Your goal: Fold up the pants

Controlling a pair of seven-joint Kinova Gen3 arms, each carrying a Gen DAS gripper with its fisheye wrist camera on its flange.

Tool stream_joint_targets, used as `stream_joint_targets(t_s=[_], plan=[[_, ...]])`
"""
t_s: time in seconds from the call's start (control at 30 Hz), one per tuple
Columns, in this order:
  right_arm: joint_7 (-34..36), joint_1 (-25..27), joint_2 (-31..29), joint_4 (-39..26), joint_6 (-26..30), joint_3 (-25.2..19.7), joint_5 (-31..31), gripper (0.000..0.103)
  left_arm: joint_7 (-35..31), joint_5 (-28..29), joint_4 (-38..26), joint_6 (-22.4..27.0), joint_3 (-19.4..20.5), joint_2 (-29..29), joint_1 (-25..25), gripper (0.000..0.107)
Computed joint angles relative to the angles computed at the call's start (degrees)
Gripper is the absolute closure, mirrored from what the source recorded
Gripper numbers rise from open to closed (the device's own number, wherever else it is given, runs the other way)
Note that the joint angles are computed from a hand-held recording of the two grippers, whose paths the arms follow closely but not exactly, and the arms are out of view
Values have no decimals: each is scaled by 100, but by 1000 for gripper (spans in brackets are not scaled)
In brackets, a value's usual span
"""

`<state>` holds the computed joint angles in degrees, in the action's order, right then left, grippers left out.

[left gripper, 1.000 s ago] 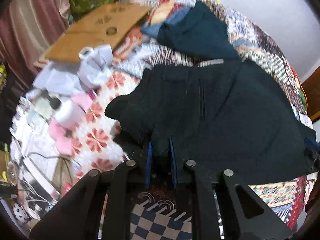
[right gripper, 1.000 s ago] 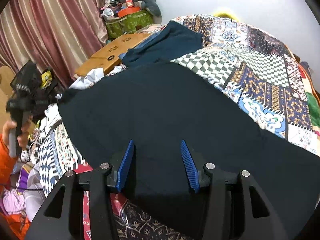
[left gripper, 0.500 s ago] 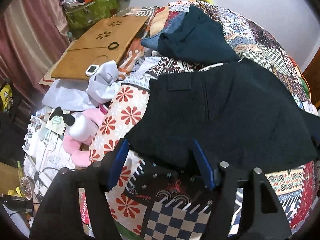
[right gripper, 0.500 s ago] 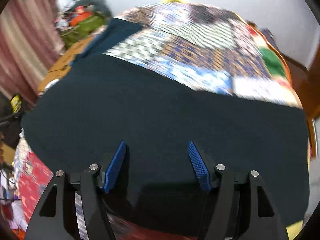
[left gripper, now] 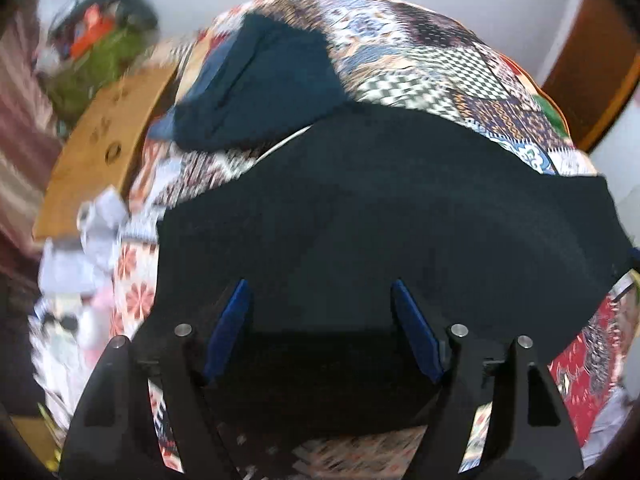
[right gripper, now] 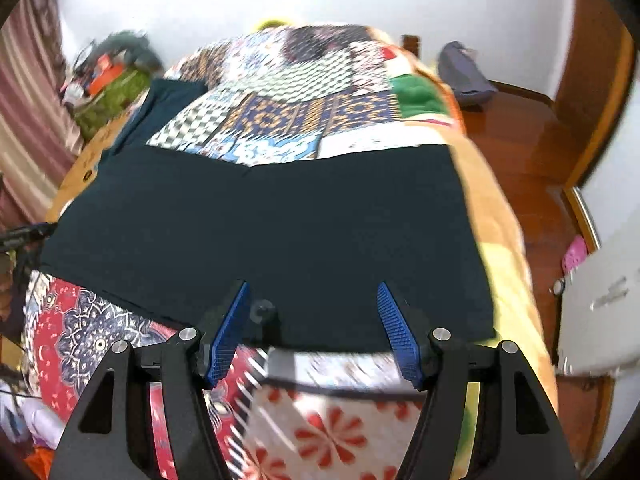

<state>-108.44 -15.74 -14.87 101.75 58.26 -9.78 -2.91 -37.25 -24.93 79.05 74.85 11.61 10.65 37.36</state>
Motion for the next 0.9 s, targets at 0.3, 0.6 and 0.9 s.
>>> stream_joint_targets(t_s=[0.3, 0.6, 0.9], plan=[[-344, 211, -518, 723, -301, 357, -561, 40, -667, 198, -1012, 61, -132, 777, 208, 31], [-491, 446, -428, 1169, -1250, 604, -1116, 40, -901, 329, -1572, 151, -384, 1198, 551, 31], [-629, 522, -447, 1261, -1652, 761, -859, 92, -997, 408, -2043, 298, -507, 1502, 701, 25]])
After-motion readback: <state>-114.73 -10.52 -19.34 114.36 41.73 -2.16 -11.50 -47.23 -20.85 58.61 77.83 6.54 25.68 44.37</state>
